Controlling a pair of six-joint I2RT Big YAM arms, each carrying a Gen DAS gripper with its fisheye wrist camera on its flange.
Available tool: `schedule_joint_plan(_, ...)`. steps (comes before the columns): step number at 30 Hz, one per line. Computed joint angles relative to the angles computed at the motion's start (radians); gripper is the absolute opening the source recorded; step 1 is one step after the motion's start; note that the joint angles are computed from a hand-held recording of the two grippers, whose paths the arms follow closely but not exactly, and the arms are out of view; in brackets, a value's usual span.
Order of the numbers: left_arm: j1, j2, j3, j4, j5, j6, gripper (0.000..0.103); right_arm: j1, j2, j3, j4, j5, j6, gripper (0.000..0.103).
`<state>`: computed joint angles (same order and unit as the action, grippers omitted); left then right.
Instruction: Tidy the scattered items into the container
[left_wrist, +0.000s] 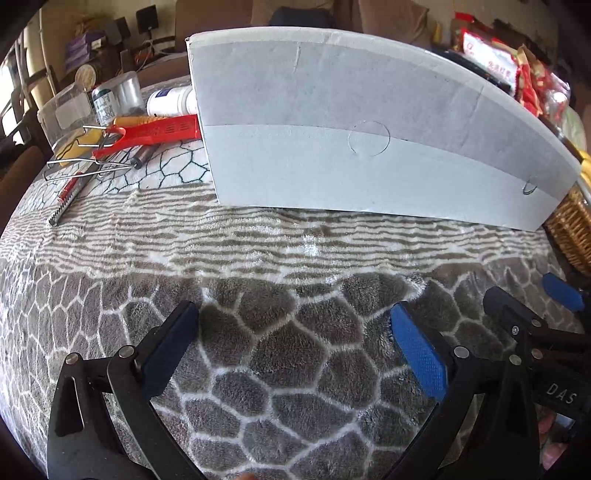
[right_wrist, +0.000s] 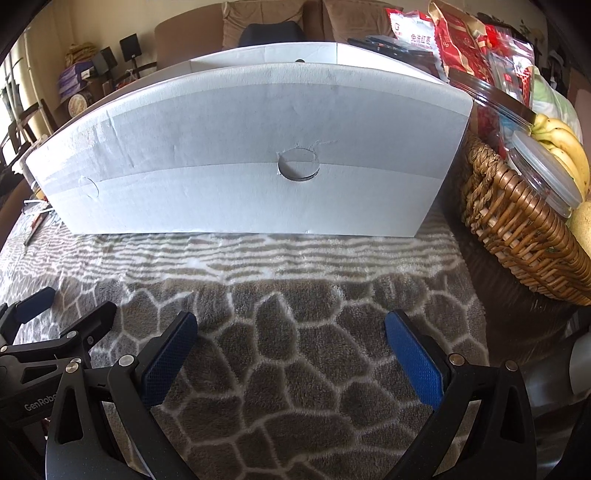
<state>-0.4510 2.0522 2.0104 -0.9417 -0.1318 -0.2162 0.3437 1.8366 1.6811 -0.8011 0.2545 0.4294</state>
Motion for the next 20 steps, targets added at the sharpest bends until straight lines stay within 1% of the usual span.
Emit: schedule_joint_plan(20, -0.001, 0.000, 0.001, -0.001, -0.001, 0.000, 0.103, -0.001, 0.003, 0.007, -0.004, -0.001, -0.001, 0.103)
